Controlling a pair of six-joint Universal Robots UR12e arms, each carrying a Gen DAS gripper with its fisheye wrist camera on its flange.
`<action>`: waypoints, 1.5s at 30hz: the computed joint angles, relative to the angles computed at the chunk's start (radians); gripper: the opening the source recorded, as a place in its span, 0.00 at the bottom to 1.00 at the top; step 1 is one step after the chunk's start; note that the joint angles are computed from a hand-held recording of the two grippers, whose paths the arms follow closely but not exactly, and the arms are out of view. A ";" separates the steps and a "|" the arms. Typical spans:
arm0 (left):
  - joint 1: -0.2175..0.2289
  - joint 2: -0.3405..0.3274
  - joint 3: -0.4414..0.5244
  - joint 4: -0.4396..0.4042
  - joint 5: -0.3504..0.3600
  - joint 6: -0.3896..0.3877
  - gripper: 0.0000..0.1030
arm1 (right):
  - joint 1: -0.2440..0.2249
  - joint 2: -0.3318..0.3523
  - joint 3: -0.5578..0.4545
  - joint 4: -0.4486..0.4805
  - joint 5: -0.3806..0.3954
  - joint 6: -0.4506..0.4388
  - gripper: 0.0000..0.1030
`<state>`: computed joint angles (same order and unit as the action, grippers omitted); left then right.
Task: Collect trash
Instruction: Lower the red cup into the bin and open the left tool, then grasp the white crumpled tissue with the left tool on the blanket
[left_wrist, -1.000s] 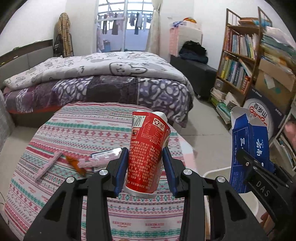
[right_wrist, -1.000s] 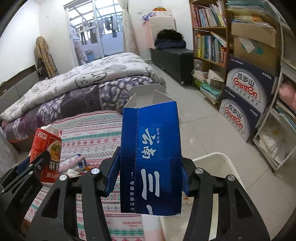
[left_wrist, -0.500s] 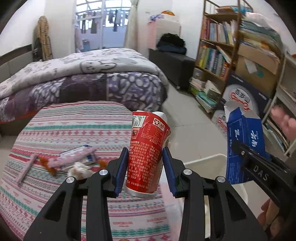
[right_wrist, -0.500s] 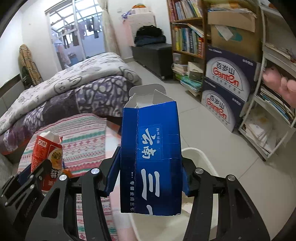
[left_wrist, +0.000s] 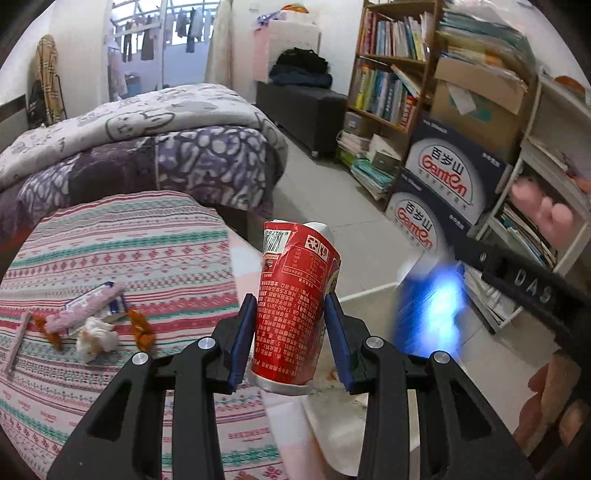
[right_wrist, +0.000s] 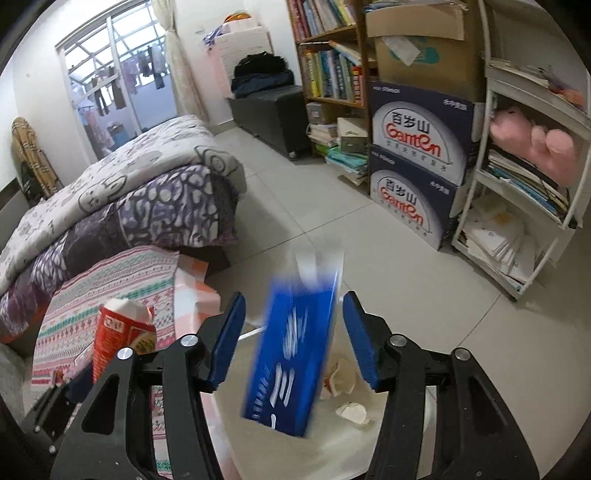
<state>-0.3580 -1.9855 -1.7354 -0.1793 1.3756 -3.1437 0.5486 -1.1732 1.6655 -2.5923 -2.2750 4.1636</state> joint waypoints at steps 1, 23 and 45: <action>-0.002 -0.001 0.000 -0.003 -0.004 0.000 0.37 | 0.001 -0.003 0.003 0.004 -0.011 0.013 0.67; -0.042 -0.040 0.038 -0.086 -0.110 0.059 0.58 | -0.022 -0.061 0.075 0.025 -0.043 0.138 0.80; 0.005 -0.013 0.016 -0.095 0.050 0.006 0.68 | 0.004 0.028 -0.057 0.095 0.004 0.054 0.93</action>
